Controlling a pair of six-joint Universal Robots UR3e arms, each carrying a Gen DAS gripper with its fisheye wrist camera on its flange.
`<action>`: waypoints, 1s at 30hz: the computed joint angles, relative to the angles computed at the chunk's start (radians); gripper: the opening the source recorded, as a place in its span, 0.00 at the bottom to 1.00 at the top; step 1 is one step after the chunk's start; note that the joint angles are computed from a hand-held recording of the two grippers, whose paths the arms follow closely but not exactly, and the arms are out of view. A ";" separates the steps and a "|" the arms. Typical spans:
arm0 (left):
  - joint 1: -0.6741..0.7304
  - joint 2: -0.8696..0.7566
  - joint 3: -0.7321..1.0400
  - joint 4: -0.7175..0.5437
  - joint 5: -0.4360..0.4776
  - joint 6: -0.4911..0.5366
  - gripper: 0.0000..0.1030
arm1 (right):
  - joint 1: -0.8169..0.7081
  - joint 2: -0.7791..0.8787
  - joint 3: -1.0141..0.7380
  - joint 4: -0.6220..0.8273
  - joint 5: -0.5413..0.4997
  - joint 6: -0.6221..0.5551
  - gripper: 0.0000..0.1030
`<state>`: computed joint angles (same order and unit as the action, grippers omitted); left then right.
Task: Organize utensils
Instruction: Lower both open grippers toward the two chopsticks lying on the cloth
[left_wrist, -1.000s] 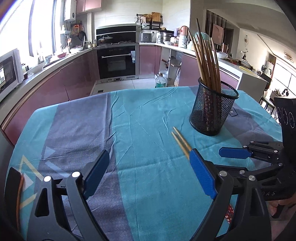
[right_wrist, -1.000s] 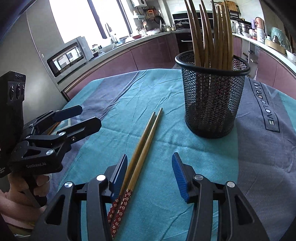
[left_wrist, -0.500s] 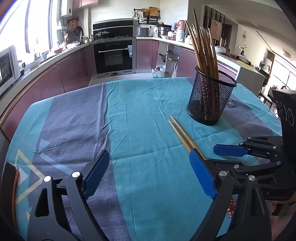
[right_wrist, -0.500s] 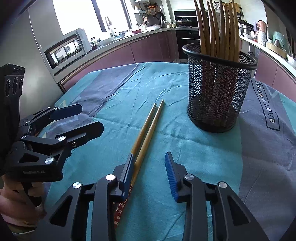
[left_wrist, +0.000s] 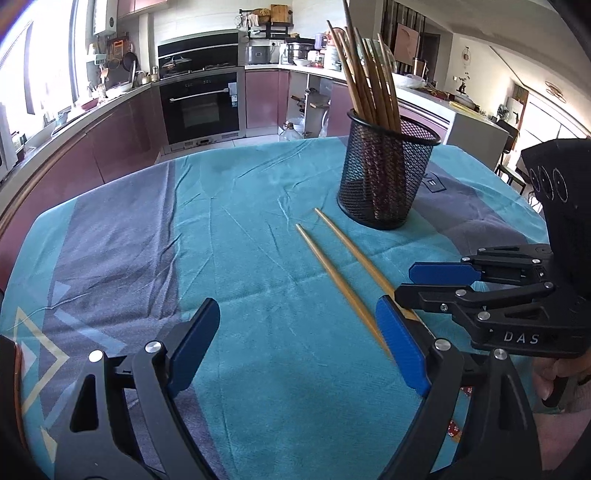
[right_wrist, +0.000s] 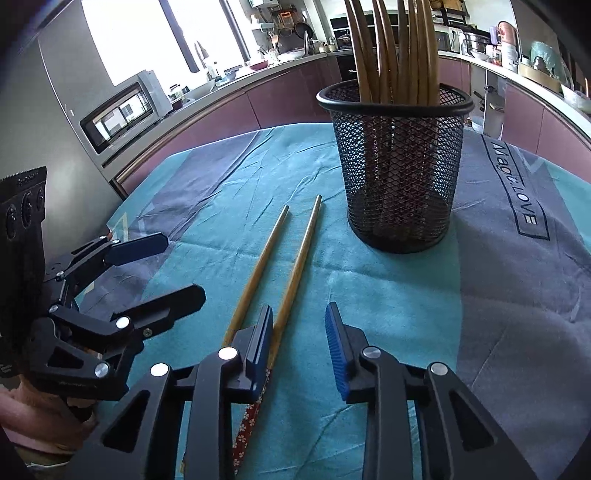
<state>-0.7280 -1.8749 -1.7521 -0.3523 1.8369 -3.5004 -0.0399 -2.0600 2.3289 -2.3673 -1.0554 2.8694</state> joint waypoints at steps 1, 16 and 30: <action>0.001 -0.008 0.009 -0.008 -0.014 0.006 0.81 | -0.007 -0.003 0.001 0.005 0.006 -0.004 0.27; -0.016 -0.112 0.138 -0.105 -0.053 0.028 0.57 | -0.079 -0.057 0.010 0.074 0.065 -0.051 0.28; -0.007 -0.086 0.095 -0.089 -0.058 0.028 0.35 | -0.030 0.008 -0.009 -0.008 0.037 -0.008 0.28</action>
